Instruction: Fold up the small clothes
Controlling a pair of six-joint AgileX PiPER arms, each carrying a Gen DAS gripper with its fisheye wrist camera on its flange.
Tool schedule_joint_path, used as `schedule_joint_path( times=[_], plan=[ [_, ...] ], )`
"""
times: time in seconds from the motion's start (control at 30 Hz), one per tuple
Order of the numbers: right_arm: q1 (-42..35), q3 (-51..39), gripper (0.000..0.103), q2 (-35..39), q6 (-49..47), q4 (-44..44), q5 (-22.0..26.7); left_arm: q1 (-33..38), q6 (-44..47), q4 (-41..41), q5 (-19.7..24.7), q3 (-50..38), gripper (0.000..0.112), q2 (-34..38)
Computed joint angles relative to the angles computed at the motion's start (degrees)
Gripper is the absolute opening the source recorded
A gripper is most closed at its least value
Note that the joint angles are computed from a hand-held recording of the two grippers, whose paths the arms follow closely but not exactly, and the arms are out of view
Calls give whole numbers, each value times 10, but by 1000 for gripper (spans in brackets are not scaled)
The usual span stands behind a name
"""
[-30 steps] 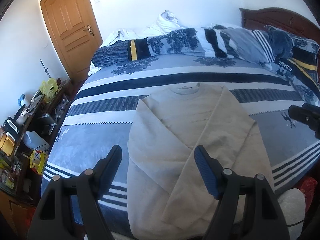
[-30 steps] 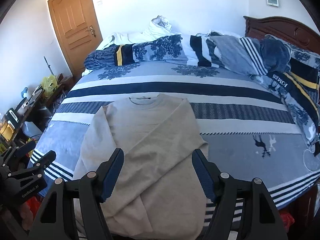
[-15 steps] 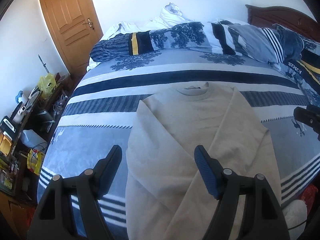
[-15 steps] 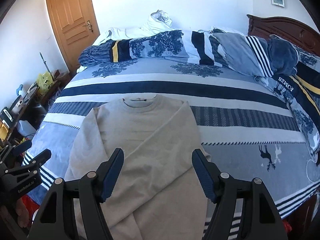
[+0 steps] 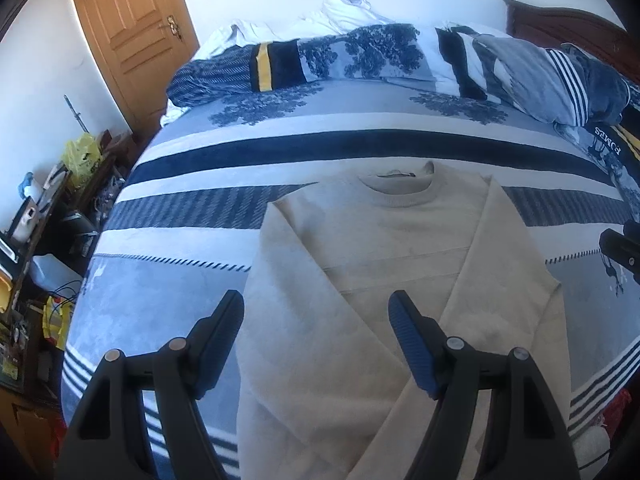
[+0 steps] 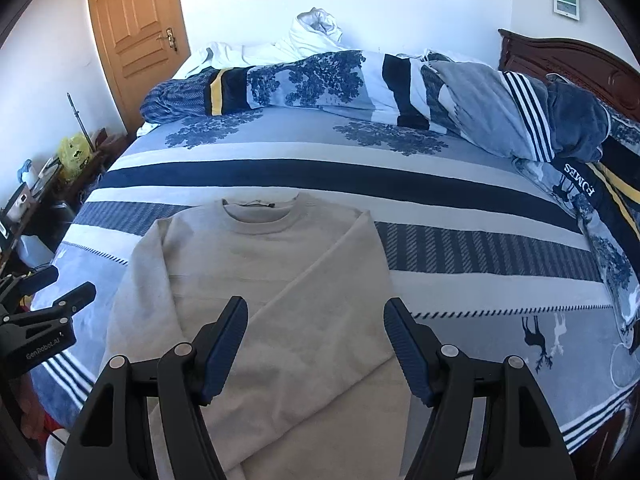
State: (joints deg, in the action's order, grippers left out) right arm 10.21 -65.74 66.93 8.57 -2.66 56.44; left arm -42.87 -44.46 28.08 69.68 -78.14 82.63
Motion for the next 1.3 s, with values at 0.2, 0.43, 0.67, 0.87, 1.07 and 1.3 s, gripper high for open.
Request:
schedule_joint_path(
  times=[0.2,0.43,0.67,0.87,1.07,1.3],
  plan=[
    [-90,1,75,83,-139,118,-64,103,75,-42,-116,13,74,43],
    [-175,-61,75,227,-305,244,-87,264,224,-172,-168,-70,74,179],
    [-197,-258,74,459,-288,277,-37,372,302,-320,-131,-207,74,338],
    [-177,-447,64,627,-202,222,17,368,314,-326,-54,-353,73,453],
    [-180,-541,33,691,-176,215,75,382,298,-378,-45,-399,43,503],
    [-168,-502,4,633,-193,173,73,398,365,-432,-46,-374,9,450]
  ],
)
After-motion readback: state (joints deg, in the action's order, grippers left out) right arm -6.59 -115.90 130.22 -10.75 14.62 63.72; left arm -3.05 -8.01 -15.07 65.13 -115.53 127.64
